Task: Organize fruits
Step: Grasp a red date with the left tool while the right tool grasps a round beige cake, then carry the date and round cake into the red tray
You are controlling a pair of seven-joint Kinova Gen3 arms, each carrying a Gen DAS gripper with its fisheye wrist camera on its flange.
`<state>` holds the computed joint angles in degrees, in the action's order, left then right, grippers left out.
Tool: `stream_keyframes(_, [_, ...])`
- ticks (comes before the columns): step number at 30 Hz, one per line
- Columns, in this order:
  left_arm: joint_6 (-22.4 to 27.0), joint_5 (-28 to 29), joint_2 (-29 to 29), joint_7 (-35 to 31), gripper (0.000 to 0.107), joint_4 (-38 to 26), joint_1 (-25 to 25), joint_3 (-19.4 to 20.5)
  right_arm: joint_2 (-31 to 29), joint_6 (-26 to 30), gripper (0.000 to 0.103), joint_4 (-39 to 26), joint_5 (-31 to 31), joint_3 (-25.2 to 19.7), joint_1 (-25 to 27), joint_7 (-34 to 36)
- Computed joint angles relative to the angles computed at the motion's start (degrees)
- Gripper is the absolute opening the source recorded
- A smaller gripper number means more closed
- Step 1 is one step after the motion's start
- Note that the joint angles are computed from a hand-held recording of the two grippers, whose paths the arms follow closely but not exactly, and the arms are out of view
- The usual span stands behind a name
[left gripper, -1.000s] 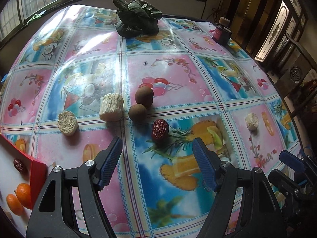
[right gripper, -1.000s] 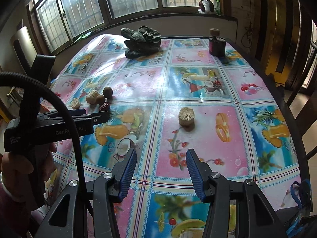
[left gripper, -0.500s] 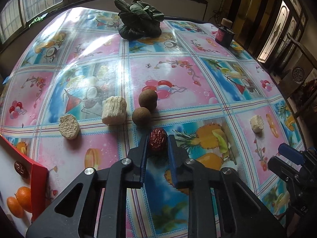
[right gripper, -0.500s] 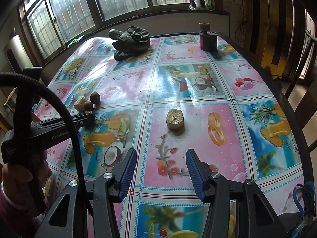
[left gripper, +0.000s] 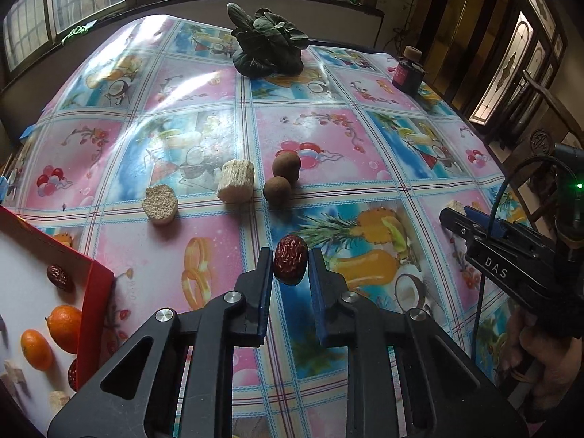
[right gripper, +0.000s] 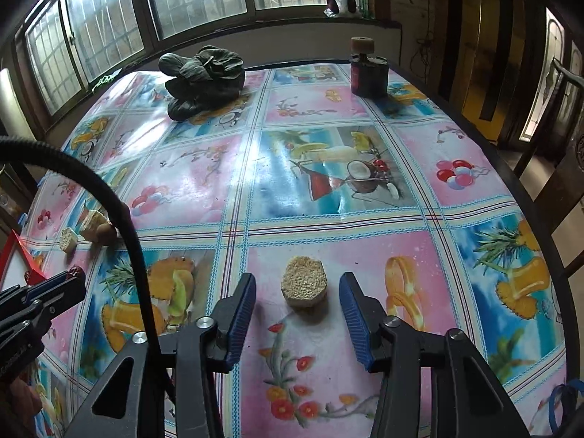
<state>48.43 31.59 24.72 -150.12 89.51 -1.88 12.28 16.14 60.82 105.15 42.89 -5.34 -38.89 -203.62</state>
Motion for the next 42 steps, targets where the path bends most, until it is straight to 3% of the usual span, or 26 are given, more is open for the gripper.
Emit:
stream_keyframes(1, [0.14,0.24,-0.2,-0.19,0.018,0.1,-0.42,-0.04,0.29,0.51,0.027,-0.38,-0.06,-0.12,-0.04,0.83])
stream_keyframes(2, [0.3,0.49,-0.41,-0.49,0.018,0.23,-0.91,-0.12,0.37,0.61,0.024,-0.52,-0.24,-0.22,-0.05,1.46])
stream_keyframes(16, [2.32,4.99,-3.11,-5.16,0.018,1.73,-6.93,-2.3,0.07,0.66,0.024,-4.07,3.94,-2.41,-5.79,-0.41])
stream_keyframes(32, [5.94,8.82,-3.81,-8.64,0.018,0.79,-13.18,-5.14,7.57,-1.07,0.024,-18.73,3.31,0.52,-11.44,13.78])
stream_keyframes(42, [7.75,11.46,-3.79,-10.82,0.018,-0.68,-16.83,-6.53,9.85,-0.8,0.024,-24.64,2.7,2.55,-13.65,19.65])
